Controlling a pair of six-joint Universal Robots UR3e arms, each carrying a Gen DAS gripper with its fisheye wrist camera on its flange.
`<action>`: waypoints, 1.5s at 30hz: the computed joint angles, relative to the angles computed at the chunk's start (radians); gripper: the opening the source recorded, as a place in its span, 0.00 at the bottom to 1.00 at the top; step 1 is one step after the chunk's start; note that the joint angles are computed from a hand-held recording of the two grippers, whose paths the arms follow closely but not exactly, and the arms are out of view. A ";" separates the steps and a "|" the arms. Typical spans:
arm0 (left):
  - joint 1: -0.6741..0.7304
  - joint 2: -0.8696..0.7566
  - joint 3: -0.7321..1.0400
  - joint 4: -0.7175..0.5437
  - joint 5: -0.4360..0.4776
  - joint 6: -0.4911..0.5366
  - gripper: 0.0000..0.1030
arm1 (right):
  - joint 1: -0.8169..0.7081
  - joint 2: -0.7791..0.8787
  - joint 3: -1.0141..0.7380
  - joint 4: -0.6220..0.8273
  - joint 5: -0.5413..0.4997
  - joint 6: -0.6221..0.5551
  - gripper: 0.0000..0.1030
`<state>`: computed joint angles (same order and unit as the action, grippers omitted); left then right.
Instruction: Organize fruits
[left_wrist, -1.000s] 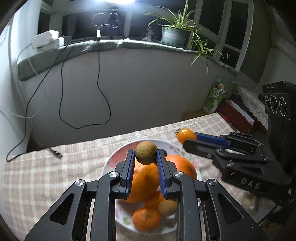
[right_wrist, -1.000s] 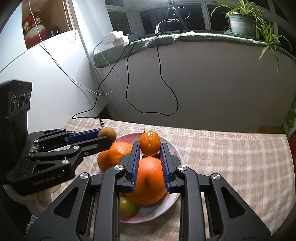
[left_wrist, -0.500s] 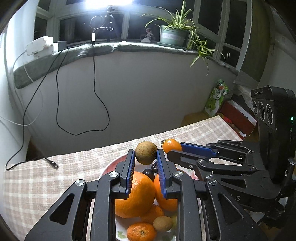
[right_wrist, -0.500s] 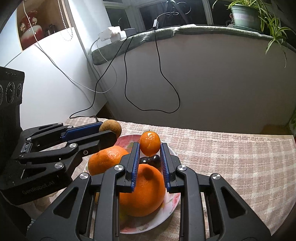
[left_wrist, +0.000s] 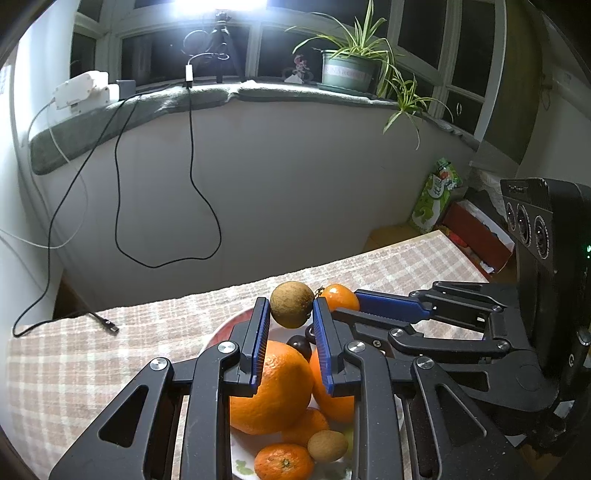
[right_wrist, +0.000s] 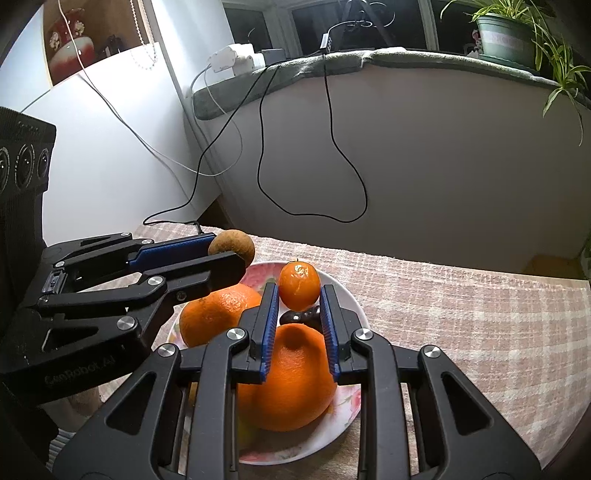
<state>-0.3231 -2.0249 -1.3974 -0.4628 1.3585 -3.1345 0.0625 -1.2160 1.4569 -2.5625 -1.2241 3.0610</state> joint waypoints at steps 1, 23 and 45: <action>-0.002 -0.001 0.000 0.000 0.003 0.000 0.22 | 0.000 0.000 0.000 0.001 0.001 -0.002 0.23; 0.007 0.044 -0.055 0.015 0.013 -0.013 0.27 | -0.017 -0.045 0.051 -0.019 0.003 -0.006 0.45; -0.021 0.344 -0.412 0.174 0.089 -0.083 0.60 | 0.024 -0.296 0.292 -0.110 -0.108 -0.009 0.87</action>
<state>-0.3444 -1.6813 -1.8090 -0.2884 1.4472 -3.2177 0.0864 -1.5116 1.7490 -2.6720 -1.3325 3.0525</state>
